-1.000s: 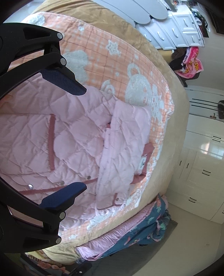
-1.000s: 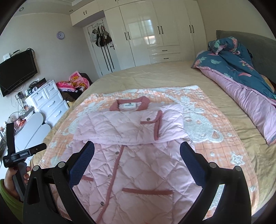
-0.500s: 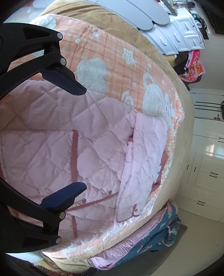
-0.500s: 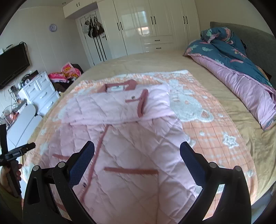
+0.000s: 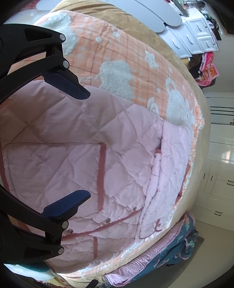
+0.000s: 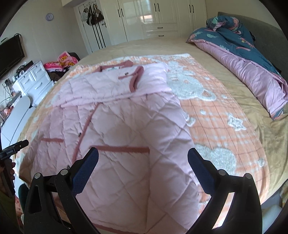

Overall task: Fold large clothes
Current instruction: 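Move both tools to the ribbed jacket hem and grasp it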

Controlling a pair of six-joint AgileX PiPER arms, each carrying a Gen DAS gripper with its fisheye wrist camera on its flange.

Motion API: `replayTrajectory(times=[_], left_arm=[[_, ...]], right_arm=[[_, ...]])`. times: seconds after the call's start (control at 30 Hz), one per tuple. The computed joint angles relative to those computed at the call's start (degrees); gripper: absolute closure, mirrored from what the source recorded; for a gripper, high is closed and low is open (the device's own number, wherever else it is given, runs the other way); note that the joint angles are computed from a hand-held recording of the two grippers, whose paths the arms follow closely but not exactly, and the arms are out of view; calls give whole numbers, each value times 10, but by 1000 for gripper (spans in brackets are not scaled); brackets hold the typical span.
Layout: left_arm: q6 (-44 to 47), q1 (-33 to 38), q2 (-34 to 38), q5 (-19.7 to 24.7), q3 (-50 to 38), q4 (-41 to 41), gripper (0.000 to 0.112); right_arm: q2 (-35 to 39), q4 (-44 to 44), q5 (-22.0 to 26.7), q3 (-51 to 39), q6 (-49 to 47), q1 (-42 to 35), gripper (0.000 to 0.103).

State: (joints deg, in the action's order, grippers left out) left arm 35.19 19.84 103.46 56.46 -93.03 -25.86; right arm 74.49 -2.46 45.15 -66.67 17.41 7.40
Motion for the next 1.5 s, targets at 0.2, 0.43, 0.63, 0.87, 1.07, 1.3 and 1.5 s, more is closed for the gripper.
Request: replayTrajectory(times=[0.2,0.43,0.63,0.87,1.07,1.3,1.5], left_arm=[[6,8,-5,-9,27,8,18],[8,24,-4,-10,43,21,18],[1,43,2,-5,47,32,18],[0,65,13,12,51,32,18],[26,81,7,27,91,6,18],[48,98,-2,48,105,-23,18],[45,100,-6,75,107,-45,18]], right_arm=[[-11,10,-6,26,-19,-16,4],[-20,26,-1,51,-41,-34,4],[-25,52,6,74,-75,-58,4],[-31,72,13,103,-104,-79,4],[-37,97,17,129,-136,-99,4],[-37,146,27,162,-191,-126,4],[-53,214,25,200,-254,-164,4]])
